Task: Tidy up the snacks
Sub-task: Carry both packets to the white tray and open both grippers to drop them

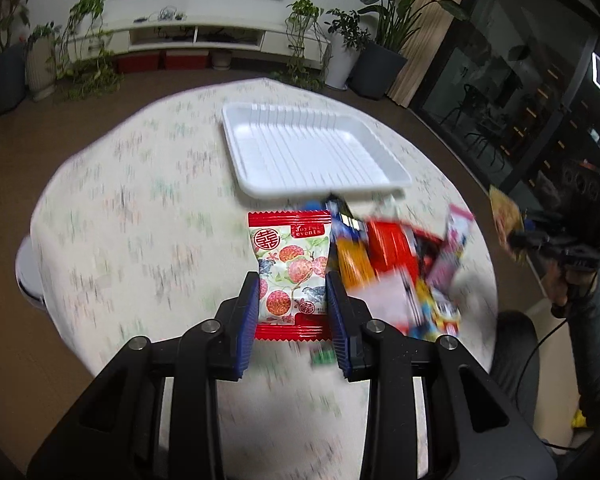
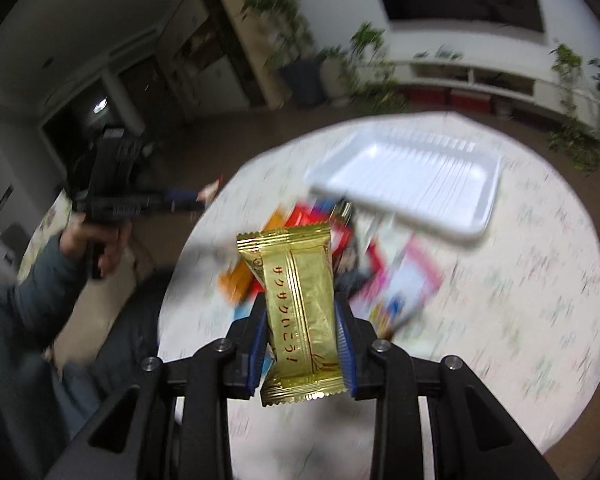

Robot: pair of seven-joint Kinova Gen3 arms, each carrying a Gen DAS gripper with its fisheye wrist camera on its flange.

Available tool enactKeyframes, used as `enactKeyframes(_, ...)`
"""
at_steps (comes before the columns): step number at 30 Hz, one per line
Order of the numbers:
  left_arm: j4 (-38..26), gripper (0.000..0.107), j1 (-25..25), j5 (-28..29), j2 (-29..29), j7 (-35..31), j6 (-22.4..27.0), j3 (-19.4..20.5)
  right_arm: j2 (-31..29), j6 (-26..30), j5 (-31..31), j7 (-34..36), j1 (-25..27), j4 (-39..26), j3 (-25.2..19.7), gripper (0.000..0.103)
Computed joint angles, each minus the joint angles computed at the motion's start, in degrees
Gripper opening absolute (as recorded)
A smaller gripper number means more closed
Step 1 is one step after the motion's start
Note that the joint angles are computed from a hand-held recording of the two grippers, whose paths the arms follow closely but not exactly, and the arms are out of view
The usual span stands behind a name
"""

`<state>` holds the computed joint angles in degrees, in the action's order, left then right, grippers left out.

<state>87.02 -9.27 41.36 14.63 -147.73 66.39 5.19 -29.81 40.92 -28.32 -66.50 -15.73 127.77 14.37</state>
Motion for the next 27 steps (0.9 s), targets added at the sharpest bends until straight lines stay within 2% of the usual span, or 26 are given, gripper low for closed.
enactKeyframes(3, -7.5, 0.030, 3.8, -3.4, 3.5, 4.9, -1.0, 1.1, 5.0, -4.2, 2.5, -6.6, 1.0, -4.1, -2.0, 0.033)
enactKeyframes(5, -12.0, 0.030, 6.7, -6.9, 5.9, 8.7, -2.5, 1.8, 10.2, -5.7, 5.0, -11.2, 3.7, -8.3, -4.4, 0.033)
enactKeyframes(10, -22.9, 0.030, 13.3, -15.8, 13.6, 18.4, -4.7, 2.8, 23.1, -4.5, 15.6, -22.9, 15.1, -18.0, -16.2, 0.033)
enactKeyframes(12, -27.8, 0.030, 16.0, -19.7, 17.0, 21.8, -4.2, 2.9, 26.9, -3.9, 19.8, -27.5, 16.7, -20.7, -18.5, 0.033)
enactKeyframes(15, -32.9, 0.030, 19.5, -25.0, 21.2, 25.0, -3.3, 2.8, 31.7, -2.0, 25.4, -34.2, 13.1, -23.8, -16.2, 0.033)
enactKeyframes(18, -38.6, 0.030, 22.4, -28.9, 25.8, 27.6, -1.2, 2.6, 36.0, -0.1, 27.8, -37.1, 11.8, -26.5, -15.0, 0.033)
enactKeyframes(23, -41.8, 0.030, 25.4, -32.8, 29.5, 29.2, -1.3, 2.1, 41.2, 1.6, 29.4, -39.0, 11.1, -29.2, -13.0, 0.033)
enactKeyframes(27, -42.7, 0.031, 27.0, -34.8, 31.2, 30.2, -2.1, 1.8, 43.5, 2.9, 32.2, -41.1, 11.0, -30.3, -13.4, 0.033)
